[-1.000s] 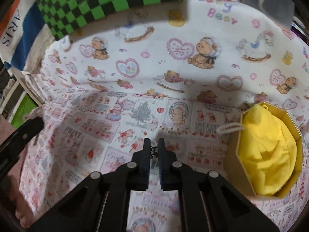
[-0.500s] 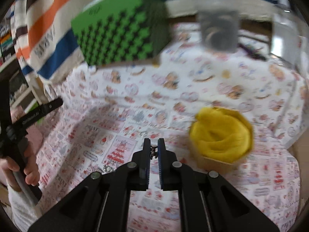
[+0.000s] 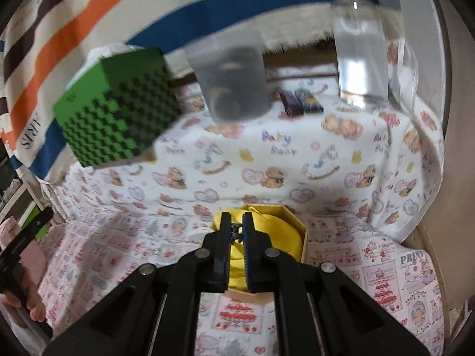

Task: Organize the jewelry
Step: 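Drop the charm into the gold box with the right tool while the left tool lowers the bangle in, then withdraw both open tools from the box back toward the remaining jewelry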

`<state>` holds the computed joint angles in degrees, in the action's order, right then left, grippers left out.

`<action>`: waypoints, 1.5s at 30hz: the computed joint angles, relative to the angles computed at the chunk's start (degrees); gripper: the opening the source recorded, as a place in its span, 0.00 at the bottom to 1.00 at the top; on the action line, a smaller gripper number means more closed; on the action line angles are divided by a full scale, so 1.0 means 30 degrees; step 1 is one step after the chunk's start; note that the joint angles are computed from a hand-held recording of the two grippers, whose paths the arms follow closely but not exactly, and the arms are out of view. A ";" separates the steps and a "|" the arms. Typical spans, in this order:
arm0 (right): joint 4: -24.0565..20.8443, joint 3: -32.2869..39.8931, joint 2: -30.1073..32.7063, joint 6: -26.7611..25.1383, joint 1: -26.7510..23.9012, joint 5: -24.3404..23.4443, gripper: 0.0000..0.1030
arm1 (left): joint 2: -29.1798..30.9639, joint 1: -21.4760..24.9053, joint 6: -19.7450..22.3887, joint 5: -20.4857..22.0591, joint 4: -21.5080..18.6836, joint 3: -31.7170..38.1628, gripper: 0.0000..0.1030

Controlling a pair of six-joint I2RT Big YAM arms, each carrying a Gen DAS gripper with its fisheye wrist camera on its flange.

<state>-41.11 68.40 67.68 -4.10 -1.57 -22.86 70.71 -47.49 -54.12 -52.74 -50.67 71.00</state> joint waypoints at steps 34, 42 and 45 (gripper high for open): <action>-0.1101 0.1989 0.2709 0.3694 -0.4405 -0.3058 0.89 | 1.0771 0.0326 0.3862 1.2409 -0.0356 1.2429 0.61; -0.0926 0.2291 0.2954 0.4443 -0.4701 -0.1767 0.90 | 1.1837 0.0358 0.3186 1.3205 0.0106 1.3137 0.68; -0.0739 0.2236 0.2815 0.4530 -0.4760 -0.1577 0.90 | 1.1395 0.0230 0.3465 1.2017 0.0201 1.2688 0.78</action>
